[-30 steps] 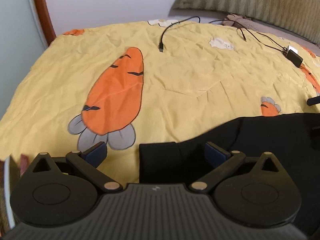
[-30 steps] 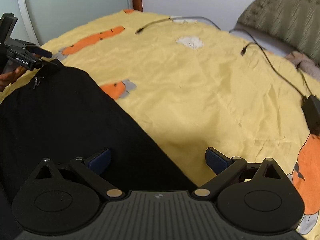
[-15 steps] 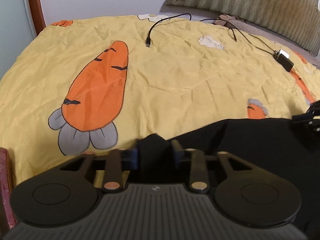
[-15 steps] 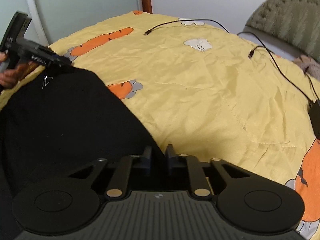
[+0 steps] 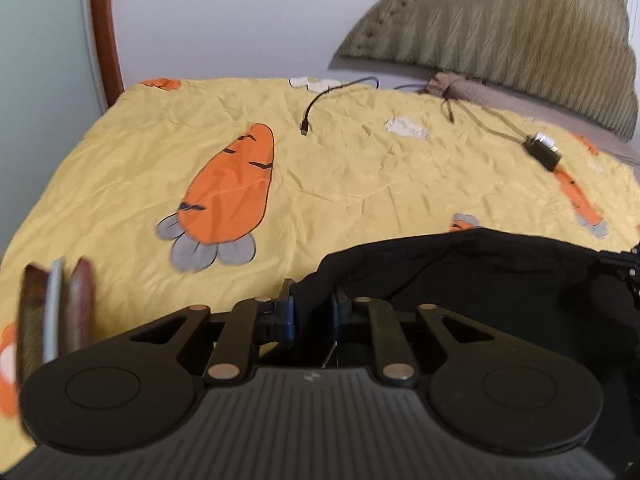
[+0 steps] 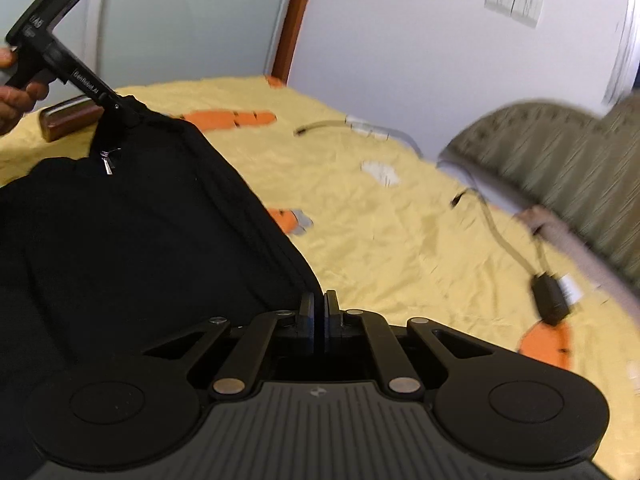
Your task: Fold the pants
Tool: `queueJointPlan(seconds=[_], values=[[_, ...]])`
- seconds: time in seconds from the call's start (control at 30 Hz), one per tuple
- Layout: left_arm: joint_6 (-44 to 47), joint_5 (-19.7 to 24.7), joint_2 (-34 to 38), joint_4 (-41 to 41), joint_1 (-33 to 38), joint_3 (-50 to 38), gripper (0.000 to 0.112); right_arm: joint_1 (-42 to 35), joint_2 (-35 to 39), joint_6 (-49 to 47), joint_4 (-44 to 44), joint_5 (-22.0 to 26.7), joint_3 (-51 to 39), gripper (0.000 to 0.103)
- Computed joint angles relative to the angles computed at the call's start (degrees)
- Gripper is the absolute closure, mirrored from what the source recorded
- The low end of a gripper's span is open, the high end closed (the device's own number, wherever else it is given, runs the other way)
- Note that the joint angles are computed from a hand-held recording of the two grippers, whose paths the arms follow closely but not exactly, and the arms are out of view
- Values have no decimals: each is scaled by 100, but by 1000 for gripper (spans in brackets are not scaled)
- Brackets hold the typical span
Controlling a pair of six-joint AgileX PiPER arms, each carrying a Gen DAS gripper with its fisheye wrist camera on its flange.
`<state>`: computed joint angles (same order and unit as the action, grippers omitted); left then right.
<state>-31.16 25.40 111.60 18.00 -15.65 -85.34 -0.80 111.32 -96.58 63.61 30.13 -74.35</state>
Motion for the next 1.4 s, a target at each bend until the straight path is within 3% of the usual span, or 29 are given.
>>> queueJointPlan(seconds=[0.13, 0.4, 0.57, 0.73, 0.83, 1.0, 1.17, 1.23, 1.27, 1.33, 1.4], values=[[-1047, -238, -1058, 889, -228, 1315, 96, -34, -1164, -867, 705, -135, 1283, 99], [-3494, -218, -2814, 2746, -1014, 3561, 101, 123, -3388, -663, 317, -148, 3437, 99], [-4897, 2, -3505, 3489, -1695, 4721, 106, 263, -3969, -342, 48, -263, 4273, 99], [-5746, 124, -3560, 3716, -2078, 5290, 112, 616, -4291, -50, -154, -683, 4778, 100], [-6029, 150, -3618, 3822, -2264, 5469, 112, 669, -4279, 47, -244, -764, 4849, 100], [-6048, 675, -3693, 3834, -2644, 5447, 112, 576, -4400, -19, -214, -708, 4967, 100], [-5774, 1350, -3753, 3792, -3135, 4879, 108, 764, -4657, 377, -639, -835, 5169, 99], [-5823, 1566, -3416, 3910, -3328, 4415, 105, 875, -4466, 316, -485, -1026, 5221, 99], [-5856, 1584, -3183, 3994, -3389, 4189, 96, 871, -4318, 306, -431, -1021, 5210, 99], [-5646, 1422, -2683, 3952, -3361, 3786, 90, 896, -4382, -159, 97, -1150, 5355, 98], [-5355, 1503, -2121, 3747, -3369, 3436, 90, 534, -4713, -53, 85, -785, 5408, 98]])
